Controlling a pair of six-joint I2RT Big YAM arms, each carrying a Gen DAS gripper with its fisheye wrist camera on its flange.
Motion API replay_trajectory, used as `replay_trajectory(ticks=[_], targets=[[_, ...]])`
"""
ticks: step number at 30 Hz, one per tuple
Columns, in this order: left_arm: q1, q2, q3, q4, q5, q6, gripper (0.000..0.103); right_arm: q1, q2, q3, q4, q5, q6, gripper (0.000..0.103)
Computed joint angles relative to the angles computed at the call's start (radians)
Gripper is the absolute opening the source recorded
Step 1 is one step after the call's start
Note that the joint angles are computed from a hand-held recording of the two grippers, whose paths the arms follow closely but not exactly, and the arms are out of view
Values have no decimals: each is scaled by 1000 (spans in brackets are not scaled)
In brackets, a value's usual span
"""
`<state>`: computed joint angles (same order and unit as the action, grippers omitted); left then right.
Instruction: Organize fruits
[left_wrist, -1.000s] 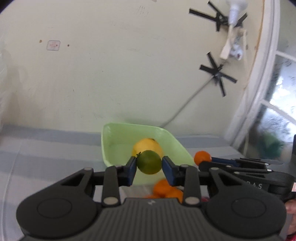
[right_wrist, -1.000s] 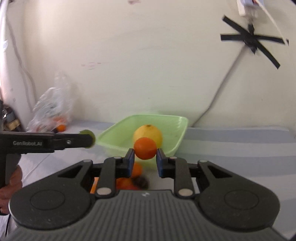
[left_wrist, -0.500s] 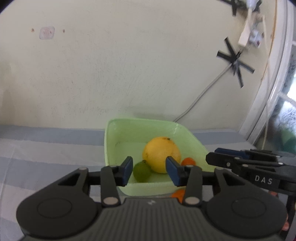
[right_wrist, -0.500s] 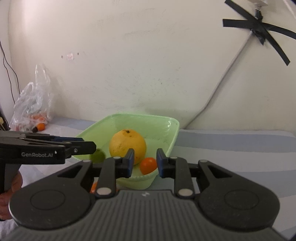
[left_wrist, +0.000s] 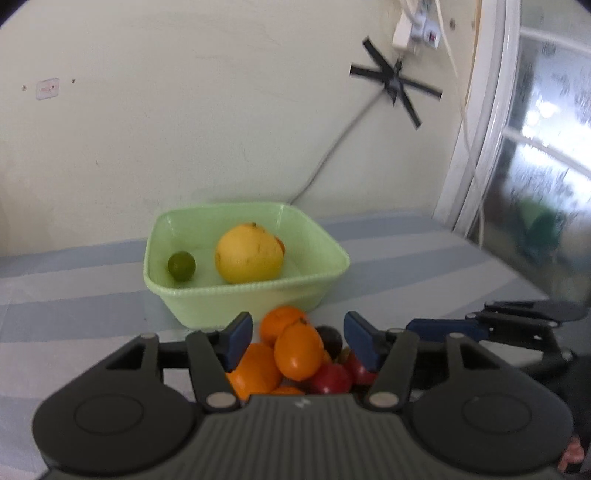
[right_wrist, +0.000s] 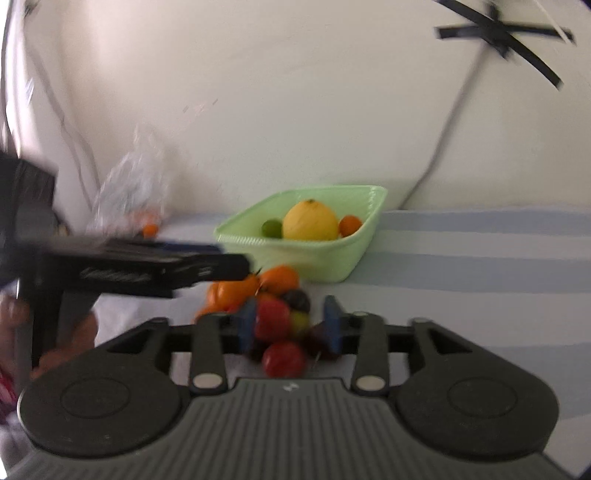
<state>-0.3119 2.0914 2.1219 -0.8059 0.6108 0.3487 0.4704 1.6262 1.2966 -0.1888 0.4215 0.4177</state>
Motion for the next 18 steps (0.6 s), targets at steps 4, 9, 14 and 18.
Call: replay_trajectory(ticks=[4,9,14,18], targets=[[-7,-14,-32,14,-36,17,34,15,43,49,-25,7,-93,48],[-3,-22,-46,25,-37,16,29,30,76,74,-23,48,-167,43],[27,-49,-68,28,54,-39,29,44,56,49,-3,70,-172,32],[69,-107,-152,48,119,-61,29,69,29,22,-3,94,-166,32]])
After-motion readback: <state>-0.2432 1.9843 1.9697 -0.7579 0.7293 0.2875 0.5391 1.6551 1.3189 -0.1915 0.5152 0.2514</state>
